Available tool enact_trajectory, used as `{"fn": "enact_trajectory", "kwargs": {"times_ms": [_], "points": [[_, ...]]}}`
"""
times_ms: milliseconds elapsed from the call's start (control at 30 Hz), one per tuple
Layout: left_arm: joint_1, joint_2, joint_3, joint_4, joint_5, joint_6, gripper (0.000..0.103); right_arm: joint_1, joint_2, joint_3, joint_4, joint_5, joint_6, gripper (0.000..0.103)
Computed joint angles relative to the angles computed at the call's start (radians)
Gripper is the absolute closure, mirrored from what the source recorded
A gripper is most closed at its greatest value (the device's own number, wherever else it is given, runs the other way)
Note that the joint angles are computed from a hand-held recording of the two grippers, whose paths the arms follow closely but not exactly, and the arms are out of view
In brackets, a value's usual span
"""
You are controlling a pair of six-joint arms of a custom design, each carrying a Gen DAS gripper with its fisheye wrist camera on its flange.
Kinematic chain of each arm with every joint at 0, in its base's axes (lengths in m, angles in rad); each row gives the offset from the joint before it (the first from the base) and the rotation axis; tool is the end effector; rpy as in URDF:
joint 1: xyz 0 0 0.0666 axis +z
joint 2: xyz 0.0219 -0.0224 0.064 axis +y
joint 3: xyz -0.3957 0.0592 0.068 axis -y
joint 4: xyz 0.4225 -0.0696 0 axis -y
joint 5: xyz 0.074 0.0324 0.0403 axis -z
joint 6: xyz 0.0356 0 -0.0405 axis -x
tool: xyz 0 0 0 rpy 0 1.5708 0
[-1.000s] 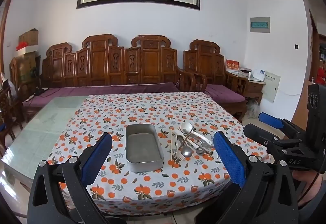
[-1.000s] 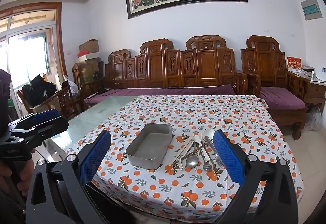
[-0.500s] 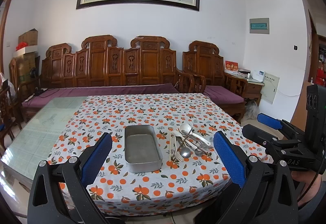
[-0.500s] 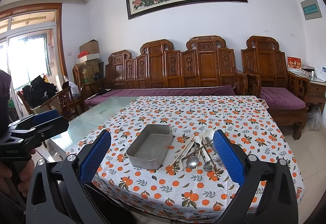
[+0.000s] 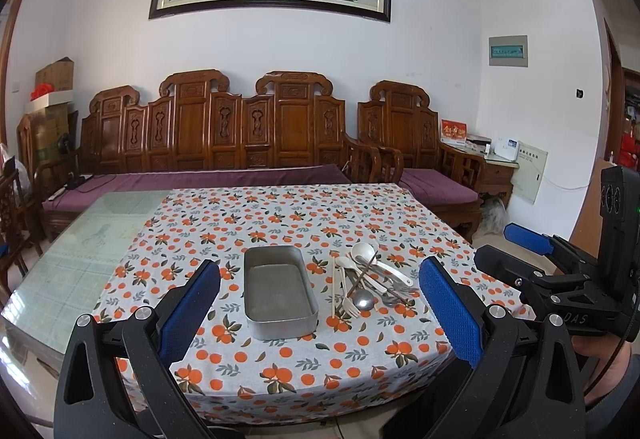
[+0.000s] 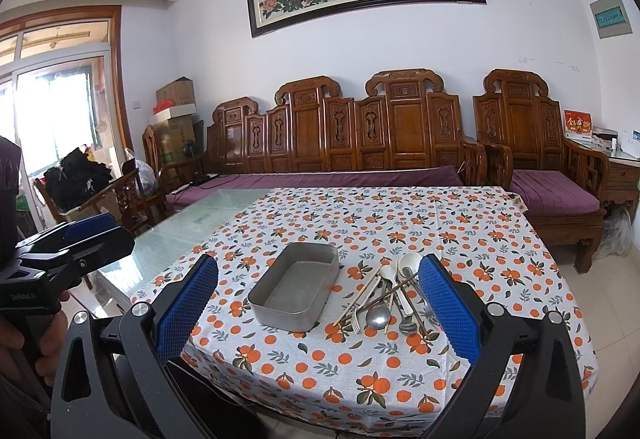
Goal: Organize utensils
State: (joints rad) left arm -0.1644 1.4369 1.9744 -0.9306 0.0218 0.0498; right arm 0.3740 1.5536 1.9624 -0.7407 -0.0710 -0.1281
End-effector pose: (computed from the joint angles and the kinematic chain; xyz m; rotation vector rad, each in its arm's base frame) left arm 0.4936 -0.0831 0.7060 0.1270 1.9632 -0.1618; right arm 0.5338 0.2118 0.6595 -0.2840 1.9016 0.4066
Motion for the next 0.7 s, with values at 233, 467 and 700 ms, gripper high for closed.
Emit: {"fn": "enact_trajectory", "kwargs": {"times_ms": [233, 467, 700], "points": [[0.0, 0.0, 0.0, 0.0, 0.001, 0.0, 0.007, -0.001, 0.001, 0.001, 0.0, -0.001, -0.001, 0.003], [0.001, -0.004, -0.009, 0.007, 0.003, -0.001, 0.007, -0.001, 0.001, 0.0, 0.001, -0.002, -0.001, 0.003], [0.0, -0.002, -0.003, 0.004, 0.001, -0.001, 0.007, -0.002, 0.0, -0.001, 0.001, -0.003, -0.001, 0.003]]}}
